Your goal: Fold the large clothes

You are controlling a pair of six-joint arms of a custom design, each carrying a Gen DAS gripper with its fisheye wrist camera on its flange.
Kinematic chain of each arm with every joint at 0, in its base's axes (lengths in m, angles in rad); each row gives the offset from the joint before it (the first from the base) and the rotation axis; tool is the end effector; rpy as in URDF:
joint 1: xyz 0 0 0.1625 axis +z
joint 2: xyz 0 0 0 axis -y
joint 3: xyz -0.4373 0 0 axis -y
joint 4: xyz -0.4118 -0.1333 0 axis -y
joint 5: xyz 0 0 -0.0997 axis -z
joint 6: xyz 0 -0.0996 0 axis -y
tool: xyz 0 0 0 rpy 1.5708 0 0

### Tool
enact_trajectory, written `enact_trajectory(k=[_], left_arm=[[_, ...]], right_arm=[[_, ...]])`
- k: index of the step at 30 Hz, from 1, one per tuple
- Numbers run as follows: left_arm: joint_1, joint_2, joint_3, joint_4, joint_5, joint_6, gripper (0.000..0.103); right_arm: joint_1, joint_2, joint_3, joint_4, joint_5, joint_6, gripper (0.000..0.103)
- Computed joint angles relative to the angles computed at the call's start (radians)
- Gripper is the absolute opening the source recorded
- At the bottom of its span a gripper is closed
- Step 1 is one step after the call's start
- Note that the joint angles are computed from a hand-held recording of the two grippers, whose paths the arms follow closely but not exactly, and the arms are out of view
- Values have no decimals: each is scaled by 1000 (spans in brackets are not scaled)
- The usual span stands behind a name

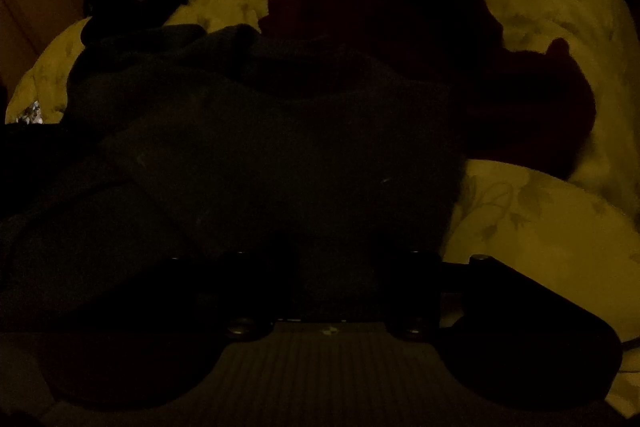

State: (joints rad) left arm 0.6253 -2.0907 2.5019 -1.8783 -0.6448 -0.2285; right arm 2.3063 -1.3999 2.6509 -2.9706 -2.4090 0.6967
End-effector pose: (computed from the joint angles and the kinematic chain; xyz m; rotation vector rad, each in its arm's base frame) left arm -0.0807 -0.3208 0.3076 0.8491 2.0990 -0.5280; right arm 0.2535 -0.1918 0.1514 -0.0340 -2.4666 0.8596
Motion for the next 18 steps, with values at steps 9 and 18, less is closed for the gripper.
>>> enact_trajectory(k=[9, 18], left_arm=[[-142, -76, -51, -213, 109, 187, 103], [40, 398, -209, -603, -90, 596, 103]], right_arm=[[99, 25, 48, -238, -142, 129, 85], [58, 59, 132, -596, -113, 167, 87]])
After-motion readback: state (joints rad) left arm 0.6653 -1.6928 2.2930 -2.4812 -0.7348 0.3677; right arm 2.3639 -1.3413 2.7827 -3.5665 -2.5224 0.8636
